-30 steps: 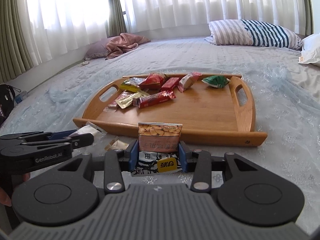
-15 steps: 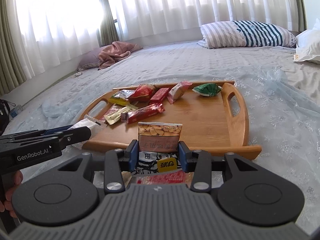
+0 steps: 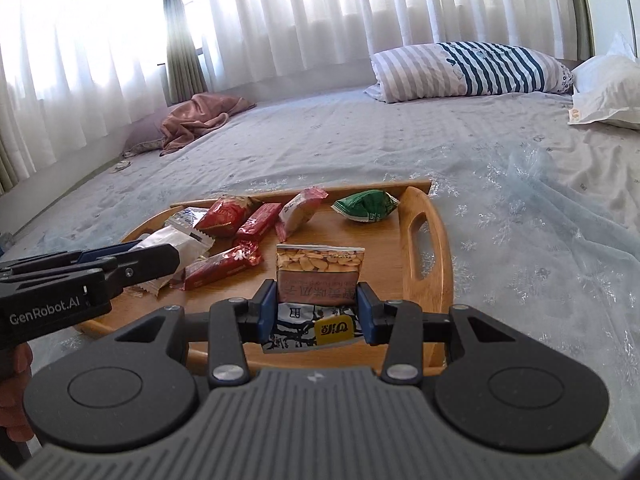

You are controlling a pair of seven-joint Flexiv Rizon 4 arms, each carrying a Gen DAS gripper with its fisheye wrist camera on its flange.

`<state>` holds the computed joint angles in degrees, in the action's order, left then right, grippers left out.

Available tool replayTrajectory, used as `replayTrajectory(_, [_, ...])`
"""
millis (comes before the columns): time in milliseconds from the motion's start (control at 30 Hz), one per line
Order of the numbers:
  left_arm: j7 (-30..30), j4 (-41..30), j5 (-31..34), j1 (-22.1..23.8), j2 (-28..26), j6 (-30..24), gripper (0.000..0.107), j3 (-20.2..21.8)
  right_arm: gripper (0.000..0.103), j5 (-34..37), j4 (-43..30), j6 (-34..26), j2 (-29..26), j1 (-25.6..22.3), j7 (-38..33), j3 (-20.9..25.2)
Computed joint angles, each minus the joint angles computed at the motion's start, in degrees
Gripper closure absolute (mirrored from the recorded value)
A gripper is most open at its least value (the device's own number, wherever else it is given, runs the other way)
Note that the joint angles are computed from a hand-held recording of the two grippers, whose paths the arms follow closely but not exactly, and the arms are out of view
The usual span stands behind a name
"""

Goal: Organize snacks
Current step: 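Carry white pack and peanut cracker pack over the wooden tray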

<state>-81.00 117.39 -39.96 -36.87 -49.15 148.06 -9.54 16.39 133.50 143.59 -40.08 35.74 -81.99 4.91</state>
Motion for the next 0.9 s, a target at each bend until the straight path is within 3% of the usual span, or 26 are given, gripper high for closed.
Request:
replayTrajectory(433, [1.9, -9.6, 1.8, 2.3, -4.4, -7.5, 0.075, 0.8, 0.057, -4.8, -4.0, -3.4, -2.1, -4.1, 1.3, -1.1])
replayTrajectory(900, [1.0, -12.5, 3.5, 2.7, -6.2, -12.1, 0.075, 1.6, 0.057, -5.7, -5.2, -3.6, -3.7, -5.3, 3.6, -1.0])
